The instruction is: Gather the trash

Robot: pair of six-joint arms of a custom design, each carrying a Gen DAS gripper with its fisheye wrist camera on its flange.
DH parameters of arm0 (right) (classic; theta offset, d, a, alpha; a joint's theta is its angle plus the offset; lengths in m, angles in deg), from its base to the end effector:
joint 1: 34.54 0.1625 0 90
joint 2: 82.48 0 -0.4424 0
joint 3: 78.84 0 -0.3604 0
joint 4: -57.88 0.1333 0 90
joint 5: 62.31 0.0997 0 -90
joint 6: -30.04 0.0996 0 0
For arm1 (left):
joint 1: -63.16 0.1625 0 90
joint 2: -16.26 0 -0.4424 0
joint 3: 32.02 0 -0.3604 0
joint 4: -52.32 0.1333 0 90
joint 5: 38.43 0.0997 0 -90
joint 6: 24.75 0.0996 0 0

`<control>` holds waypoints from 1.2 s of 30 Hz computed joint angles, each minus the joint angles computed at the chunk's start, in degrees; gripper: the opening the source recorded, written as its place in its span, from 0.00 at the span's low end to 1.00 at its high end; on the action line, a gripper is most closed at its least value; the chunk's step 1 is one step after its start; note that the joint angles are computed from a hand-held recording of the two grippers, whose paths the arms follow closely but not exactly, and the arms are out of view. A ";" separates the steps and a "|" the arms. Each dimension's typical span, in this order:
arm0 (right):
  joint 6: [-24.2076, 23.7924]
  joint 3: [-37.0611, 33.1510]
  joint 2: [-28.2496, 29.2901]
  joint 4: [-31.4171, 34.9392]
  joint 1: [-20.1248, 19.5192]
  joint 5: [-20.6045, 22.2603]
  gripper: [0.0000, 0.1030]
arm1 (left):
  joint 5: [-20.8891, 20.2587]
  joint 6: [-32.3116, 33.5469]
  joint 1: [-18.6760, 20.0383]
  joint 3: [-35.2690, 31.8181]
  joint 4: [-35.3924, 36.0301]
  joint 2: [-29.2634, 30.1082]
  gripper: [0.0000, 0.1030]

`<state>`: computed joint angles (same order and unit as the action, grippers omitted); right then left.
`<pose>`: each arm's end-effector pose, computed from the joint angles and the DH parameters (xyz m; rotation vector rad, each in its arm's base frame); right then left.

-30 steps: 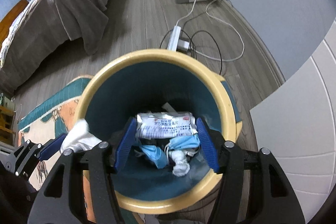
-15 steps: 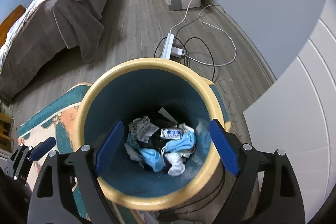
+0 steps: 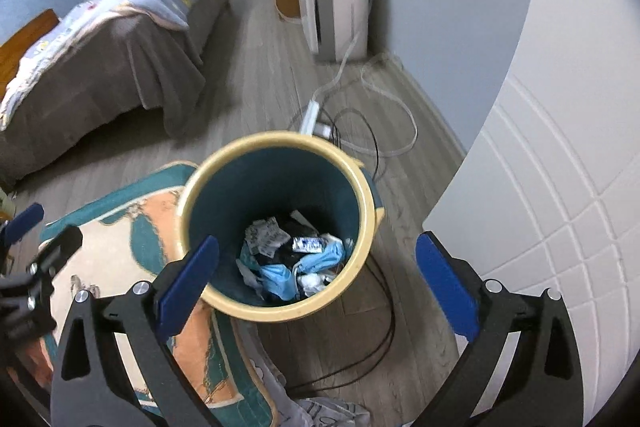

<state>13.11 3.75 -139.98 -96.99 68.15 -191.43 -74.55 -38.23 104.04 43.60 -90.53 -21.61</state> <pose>0.2203 -0.6578 0.3872 0.3049 -2.3207 0.8088 -0.4240 -0.6497 0.1827 0.5611 2.2560 -0.8751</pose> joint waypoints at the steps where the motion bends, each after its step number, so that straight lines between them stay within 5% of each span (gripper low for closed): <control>1: -0.58 1.01 -0.67 -0.88 0.39 0.26 0.94 | -0.06 -0.05 -0.31 0.73 -0.54 -0.63 0.95; 10: -3.78 6.44 -4.59 -5.00 3.39 -1.09 0.94 | 2.11 -8.97 -3.39 5.97 4.72 -5.81 0.95; 15: -4.78 8.34 -5.63 -7.94 3.98 -0.71 0.94 | 4.59 -7.06 -4.51 7.18 3.86 -5.81 0.95; 36: -8.84 10.75 -4.85 -15.26 6.01 -2.60 0.94 | 2.53 -2.91 -4.84 9.45 1.18 -7.09 0.95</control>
